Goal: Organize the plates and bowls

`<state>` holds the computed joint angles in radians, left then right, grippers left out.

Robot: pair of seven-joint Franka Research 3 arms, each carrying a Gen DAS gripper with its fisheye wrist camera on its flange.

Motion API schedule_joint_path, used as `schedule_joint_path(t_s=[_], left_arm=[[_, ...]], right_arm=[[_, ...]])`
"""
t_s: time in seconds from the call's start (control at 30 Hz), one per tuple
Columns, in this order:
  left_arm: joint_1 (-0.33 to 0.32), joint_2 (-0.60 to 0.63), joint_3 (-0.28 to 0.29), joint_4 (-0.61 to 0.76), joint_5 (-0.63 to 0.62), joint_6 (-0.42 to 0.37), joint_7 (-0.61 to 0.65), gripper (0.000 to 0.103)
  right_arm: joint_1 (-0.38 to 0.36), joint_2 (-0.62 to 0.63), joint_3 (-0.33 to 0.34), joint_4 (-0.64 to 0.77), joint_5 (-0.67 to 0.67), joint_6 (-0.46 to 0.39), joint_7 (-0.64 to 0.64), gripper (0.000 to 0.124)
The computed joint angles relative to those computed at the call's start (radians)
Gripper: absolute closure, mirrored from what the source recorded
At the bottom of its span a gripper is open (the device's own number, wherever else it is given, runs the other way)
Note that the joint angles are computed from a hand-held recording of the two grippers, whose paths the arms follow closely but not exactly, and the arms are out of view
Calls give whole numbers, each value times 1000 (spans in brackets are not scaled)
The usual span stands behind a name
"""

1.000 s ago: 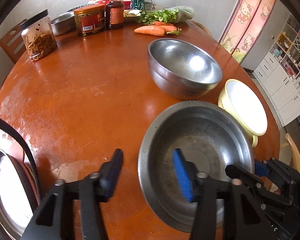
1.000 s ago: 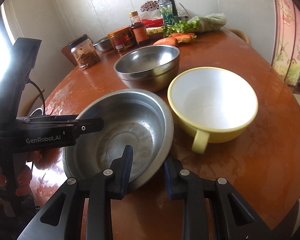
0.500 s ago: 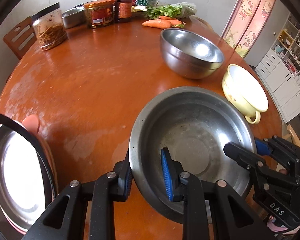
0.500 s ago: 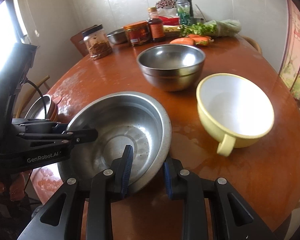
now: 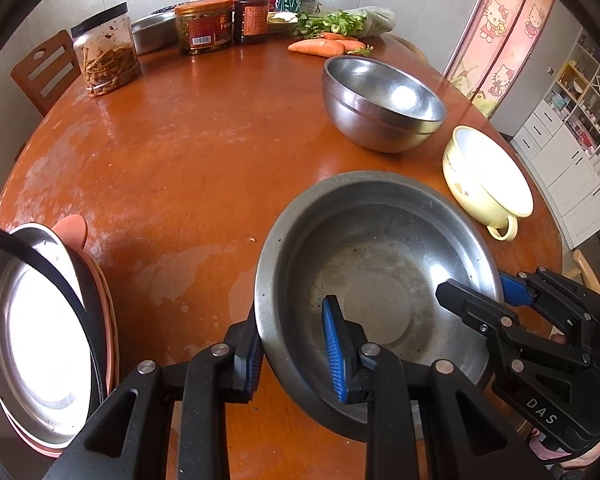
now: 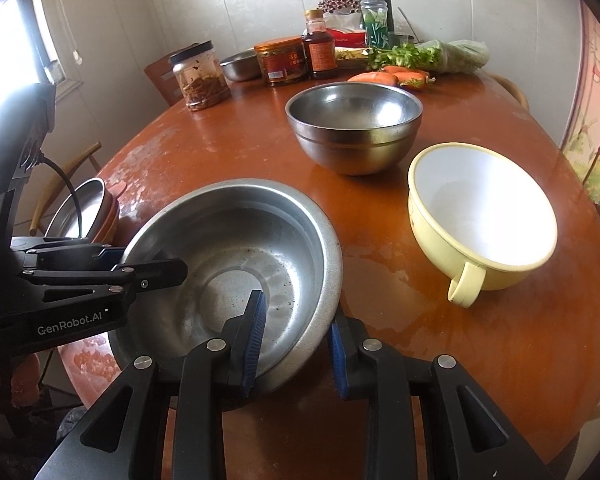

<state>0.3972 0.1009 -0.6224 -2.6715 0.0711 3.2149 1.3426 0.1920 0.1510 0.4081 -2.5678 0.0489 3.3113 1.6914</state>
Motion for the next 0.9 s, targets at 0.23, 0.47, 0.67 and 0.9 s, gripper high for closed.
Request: schedule_joint_path(t_s=[0.23,0.47,0.67,0.9], left_arm=[[30,-8,-47,3,-61,-10,58,74],[118,-32,-165,-5,-199,2,163,61],[253,-54,-340,-12,-372,16,295,57],[184,-106,-320,-14,-497,7,379,50]], right_arm=[[-216,15,192,2,-77,-8,58,78],[-210,-10,178,-7,-97,-3,80,64],[-156,-44,112,-33,-138,37,126,55],[72,-87,-95,-63,-16,67,36,50]])
